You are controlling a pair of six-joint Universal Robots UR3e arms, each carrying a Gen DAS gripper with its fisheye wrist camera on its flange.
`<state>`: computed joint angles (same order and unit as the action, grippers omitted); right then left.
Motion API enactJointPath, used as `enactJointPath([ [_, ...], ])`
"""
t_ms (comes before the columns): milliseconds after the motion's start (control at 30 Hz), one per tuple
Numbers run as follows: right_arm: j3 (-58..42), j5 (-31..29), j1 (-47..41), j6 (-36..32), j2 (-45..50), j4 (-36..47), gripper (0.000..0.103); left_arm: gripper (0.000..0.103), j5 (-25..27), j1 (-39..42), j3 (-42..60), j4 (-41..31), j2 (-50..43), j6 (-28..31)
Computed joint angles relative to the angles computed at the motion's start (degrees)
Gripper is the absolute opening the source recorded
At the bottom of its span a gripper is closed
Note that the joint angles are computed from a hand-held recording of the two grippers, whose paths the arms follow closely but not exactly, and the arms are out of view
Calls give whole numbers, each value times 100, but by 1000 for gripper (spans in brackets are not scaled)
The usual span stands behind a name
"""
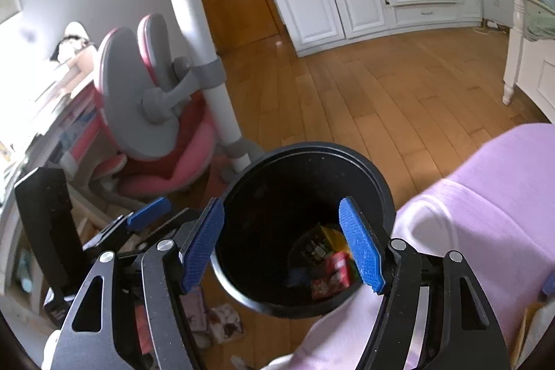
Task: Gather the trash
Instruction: 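Carry both items over the black bin and open both tools to drop them, then move both open tools back toward the table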
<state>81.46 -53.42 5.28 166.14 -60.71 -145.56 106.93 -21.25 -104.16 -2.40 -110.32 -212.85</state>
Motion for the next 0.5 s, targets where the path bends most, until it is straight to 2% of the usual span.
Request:
enactJointPath([
  [67,514,196,-236,-113,-417,-82,70,93,155,-151,151,-133,3,9],
  [133,980,371,-470,-206,-789,-183,74,93,287,-354,430,-350,-33,15],
  [300,2107,791,-1216,-642,-1884,-149,75,98,514,-890,1305,-871,-336,78],
  [433,2930,1147,-1991,-1241,-2807,156,75,98,570,-1300,2106,-1254,-744,155],
  [500,3364,1388,-2592,-1716,-3399,561,75,98,538,-1494,2645,-1562,-1031,182],
])
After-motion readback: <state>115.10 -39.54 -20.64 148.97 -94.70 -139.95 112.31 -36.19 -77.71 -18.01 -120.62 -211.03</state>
